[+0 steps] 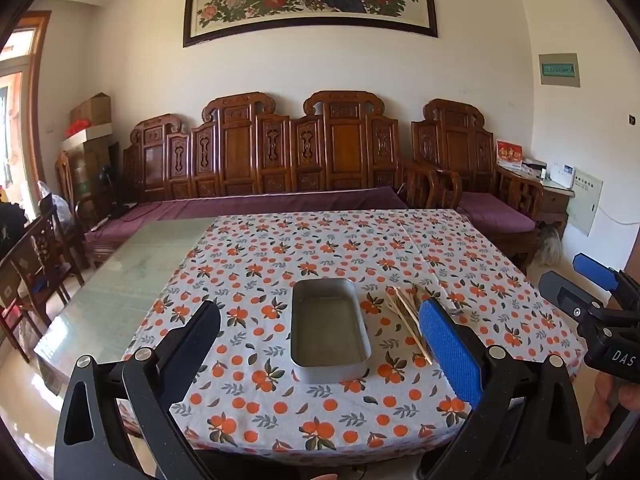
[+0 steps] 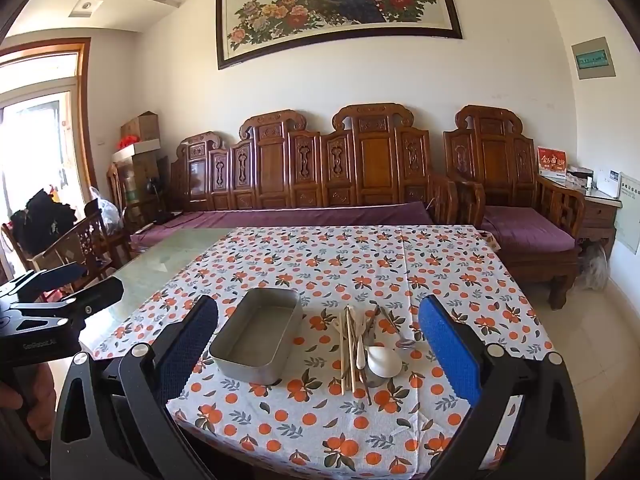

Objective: Organize utensils

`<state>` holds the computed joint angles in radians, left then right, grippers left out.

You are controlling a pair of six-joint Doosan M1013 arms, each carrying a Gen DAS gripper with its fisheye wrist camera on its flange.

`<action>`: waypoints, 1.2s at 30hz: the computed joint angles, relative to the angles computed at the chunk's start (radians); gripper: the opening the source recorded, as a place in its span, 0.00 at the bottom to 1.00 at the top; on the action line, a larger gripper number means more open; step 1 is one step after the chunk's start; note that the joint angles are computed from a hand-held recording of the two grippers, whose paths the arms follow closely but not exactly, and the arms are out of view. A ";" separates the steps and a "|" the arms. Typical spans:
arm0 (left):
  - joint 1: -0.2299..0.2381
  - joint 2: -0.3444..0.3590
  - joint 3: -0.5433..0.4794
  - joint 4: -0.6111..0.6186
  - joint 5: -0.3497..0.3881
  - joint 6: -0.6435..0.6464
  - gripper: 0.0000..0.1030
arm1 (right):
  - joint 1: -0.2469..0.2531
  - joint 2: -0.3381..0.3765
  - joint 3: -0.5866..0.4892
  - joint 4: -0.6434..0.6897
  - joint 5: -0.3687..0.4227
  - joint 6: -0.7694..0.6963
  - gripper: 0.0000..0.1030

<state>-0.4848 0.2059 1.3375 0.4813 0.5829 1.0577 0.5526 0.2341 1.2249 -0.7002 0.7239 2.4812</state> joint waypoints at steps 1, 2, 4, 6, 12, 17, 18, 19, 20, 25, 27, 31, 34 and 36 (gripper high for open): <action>0.000 0.000 0.000 0.001 0.000 -0.001 0.94 | 0.000 0.000 0.000 0.000 0.000 0.000 0.97; 0.001 0.001 -0.001 0.001 -0.001 -0.001 0.94 | 0.000 0.000 0.000 -0.001 0.000 0.000 0.98; 0.002 0.003 -0.003 0.001 -0.002 0.000 0.94 | -0.001 -0.001 0.001 0.001 -0.002 -0.001 0.97; 0.003 0.005 -0.005 -0.001 -0.003 0.002 0.94 | -0.002 -0.001 0.002 -0.001 -0.003 0.001 0.97; 0.001 0.002 -0.009 -0.003 0.000 0.005 0.94 | 0.001 0.003 -0.006 0.002 0.000 0.000 0.97; 0.002 0.002 -0.010 -0.002 -0.002 0.003 0.94 | 0.003 0.002 -0.004 -0.003 -0.001 0.006 0.98; 0.002 0.003 -0.017 -0.008 0.002 0.010 0.94 | 0.003 0.001 -0.003 -0.002 -0.002 0.005 0.98; 0.002 0.003 -0.016 -0.004 0.002 0.006 0.94 | 0.002 0.001 -0.003 -0.002 -0.002 0.005 0.97; 0.001 0.002 -0.015 -0.001 0.002 0.004 0.94 | 0.003 0.001 -0.003 -0.002 -0.002 0.005 0.97; 0.001 0.002 -0.014 -0.001 -0.001 0.005 0.94 | 0.003 0.002 -0.003 -0.003 -0.003 0.007 0.98; 0.002 0.002 -0.015 -0.001 -0.001 0.005 0.94 | 0.003 0.001 -0.003 -0.004 -0.003 0.008 0.97; -0.002 0.000 -0.026 -0.002 0.012 0.008 0.94 | 0.003 0.001 -0.002 -0.004 -0.004 0.008 0.97; -0.007 -0.002 -0.037 0.000 0.023 0.008 0.94 | 0.004 0.001 -0.003 -0.004 -0.003 0.010 0.97; -0.008 -0.002 -0.035 0.003 0.022 0.006 0.94 | 0.002 0.000 0.000 -0.005 -0.005 0.011 0.97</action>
<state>-0.4932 0.2036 1.3023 0.4847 0.6049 1.0633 0.5549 0.2340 1.2244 -0.7049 0.7184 2.4921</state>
